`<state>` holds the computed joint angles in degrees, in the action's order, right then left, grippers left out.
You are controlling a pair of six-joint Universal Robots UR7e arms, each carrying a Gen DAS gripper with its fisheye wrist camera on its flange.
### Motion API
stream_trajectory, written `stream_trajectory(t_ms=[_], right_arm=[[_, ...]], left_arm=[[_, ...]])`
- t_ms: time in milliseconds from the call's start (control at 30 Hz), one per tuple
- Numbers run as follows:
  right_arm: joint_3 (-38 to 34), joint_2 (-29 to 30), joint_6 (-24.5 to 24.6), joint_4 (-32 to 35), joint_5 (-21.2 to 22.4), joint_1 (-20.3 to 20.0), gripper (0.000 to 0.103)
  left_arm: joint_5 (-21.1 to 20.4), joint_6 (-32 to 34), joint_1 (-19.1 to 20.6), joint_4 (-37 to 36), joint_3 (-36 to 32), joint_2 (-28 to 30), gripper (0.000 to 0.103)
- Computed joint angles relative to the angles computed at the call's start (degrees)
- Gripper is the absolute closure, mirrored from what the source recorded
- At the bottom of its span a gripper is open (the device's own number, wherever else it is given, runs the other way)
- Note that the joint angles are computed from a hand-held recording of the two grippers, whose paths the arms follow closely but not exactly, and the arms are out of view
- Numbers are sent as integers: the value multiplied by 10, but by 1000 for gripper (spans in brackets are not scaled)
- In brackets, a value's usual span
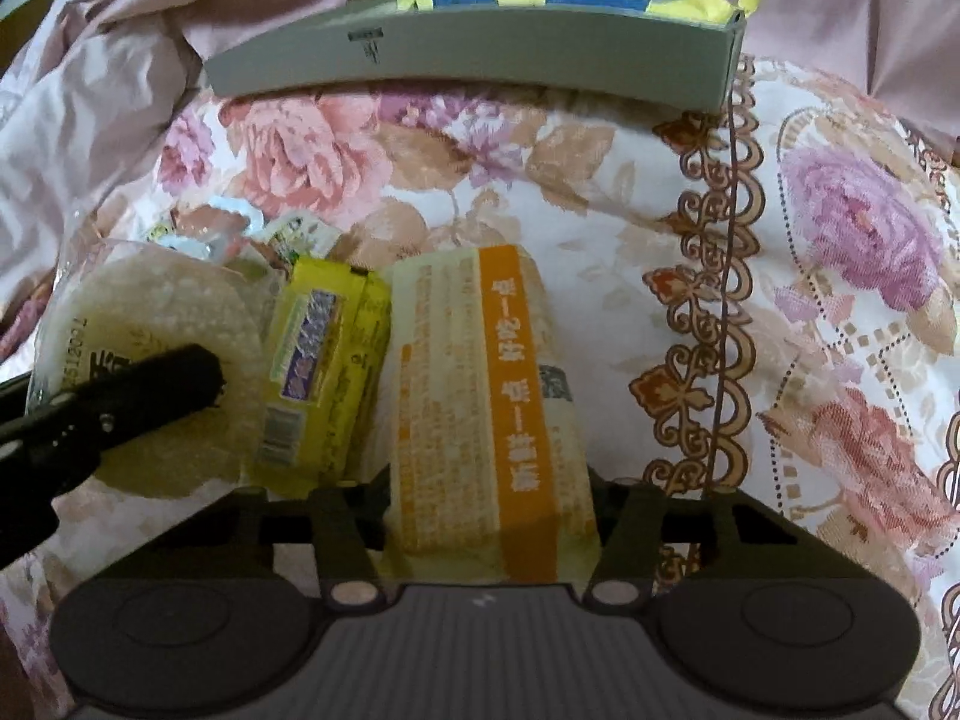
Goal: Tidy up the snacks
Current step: 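Grasp the orange-striped bread bag with the right tool while the left tool grasps the wafer-stick bag, then carry the bread bag and wafer-stick bag into the grey tray with both tools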
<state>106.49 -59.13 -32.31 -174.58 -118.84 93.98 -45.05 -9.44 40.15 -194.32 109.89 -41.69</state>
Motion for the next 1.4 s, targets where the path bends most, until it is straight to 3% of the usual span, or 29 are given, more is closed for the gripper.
stream_trajectory(t_ms=[267, 433, 600, 833, 1033, 1400], right_arm=[[26, -3, -54, -83, 47, 0, 50], [53, 4, -125, -196, 91, 3, 50], [56, 28, -162, -321, 147, 1, 50], [5, 58, -106, -403, 212, -9, 50], [-55, 88, -65, -451, 262, -17, 50], [-168, 138, -17, -397, 278, -38, 49]], left_arm=[[17, 26, -5, -23, -18, 3, 82], [34, 55, -6, -41, -43, 7, 82], [41, 106, 0, -60, -95, 22, 82], [28, 187, 14, -75, -208, 69, 82], [5, 207, 33, -62, -309, 116, 82], [-16, 110, 73, 12, -451, 201, 82]])
